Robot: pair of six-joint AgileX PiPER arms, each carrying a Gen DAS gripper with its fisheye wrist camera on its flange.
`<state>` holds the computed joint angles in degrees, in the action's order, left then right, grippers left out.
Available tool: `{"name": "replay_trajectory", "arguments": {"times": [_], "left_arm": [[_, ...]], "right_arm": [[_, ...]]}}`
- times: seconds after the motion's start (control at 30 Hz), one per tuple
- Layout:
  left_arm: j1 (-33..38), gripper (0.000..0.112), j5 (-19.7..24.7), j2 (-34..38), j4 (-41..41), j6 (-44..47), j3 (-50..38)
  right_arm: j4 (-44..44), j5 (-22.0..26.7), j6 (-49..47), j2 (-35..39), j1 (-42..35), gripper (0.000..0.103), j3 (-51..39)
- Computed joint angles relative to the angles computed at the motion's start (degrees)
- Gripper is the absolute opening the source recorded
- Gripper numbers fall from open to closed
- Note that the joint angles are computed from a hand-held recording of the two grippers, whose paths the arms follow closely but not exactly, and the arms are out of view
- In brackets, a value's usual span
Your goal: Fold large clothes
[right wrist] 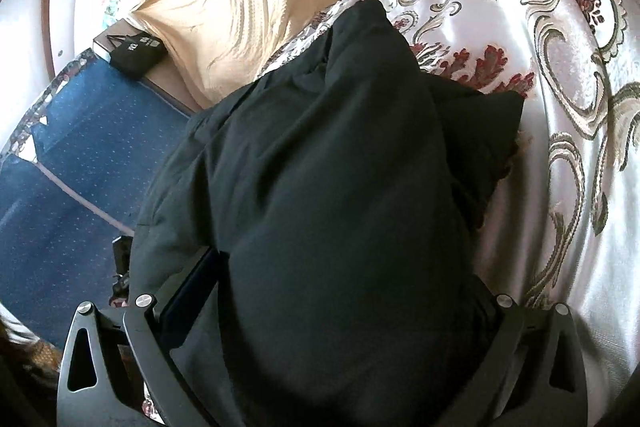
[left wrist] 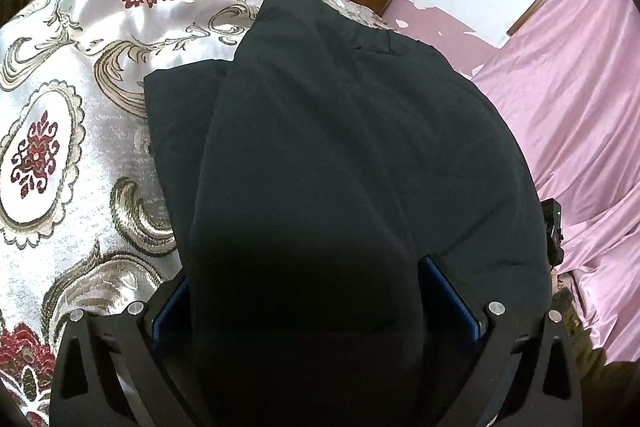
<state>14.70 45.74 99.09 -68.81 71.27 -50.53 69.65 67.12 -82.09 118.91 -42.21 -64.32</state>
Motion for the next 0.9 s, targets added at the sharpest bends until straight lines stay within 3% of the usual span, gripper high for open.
{"name": "replay_trajectory", "arguments": {"times": [0.1,0.2,0.27,0.33,0.37,0.43,0.6,0.7,0.9], "left_arm": [[-0.22,0.103,0.08,0.76,0.12,-0.82,-0.70],[-1.11,0.103,0.56,0.57,5.70,-7.92,-2.80],[-1.84,0.093,1.29,-0.22,10.34,-15.23,-4.24],[-2.70,0.067,0.96,-2.67,12.63,-19.83,-3.76],[-3.46,0.062,0.13,-4.27,14.10,-22.37,-3.30],[-5.46,0.045,-1.88,-7.24,17.74,-27.52,-2.54],[-12.40,0.024,-4.33,-15.45,33.33,-46.26,-3.32],[-14.74,0.020,-1.96,-19.47,39.77,-52.81,-5.00],[-18.95,0.018,6.53,-29.74,49.76,-62.60,-7.72]], "right_arm": [[-0.83,-2.54,2.79,-1.40,0.95,0.102,0.58],[-3.21,-5.65,8.79,-3.78,2.43,0.102,1.02],[-6.54,-7.32,14.91,-5.21,3.75,0.102,0.29],[-7.82,-9.99,19.15,-7.55,5.03,0.102,1.42],[-7.82,-11.63,19.55,-9.06,5.63,0.100,2.69],[-7.37,-14.45,18.84,-12.22,6.52,0.091,5.57],[-6.25,-14.90,19.50,-20.17,5.42,0.041,10.56],[-7.80,-13.85,21.17,-25.36,4.77,0.028,11.95],[-9.74,-3.51,21.01,-34.15,-2.01,0.023,12.60]]}}
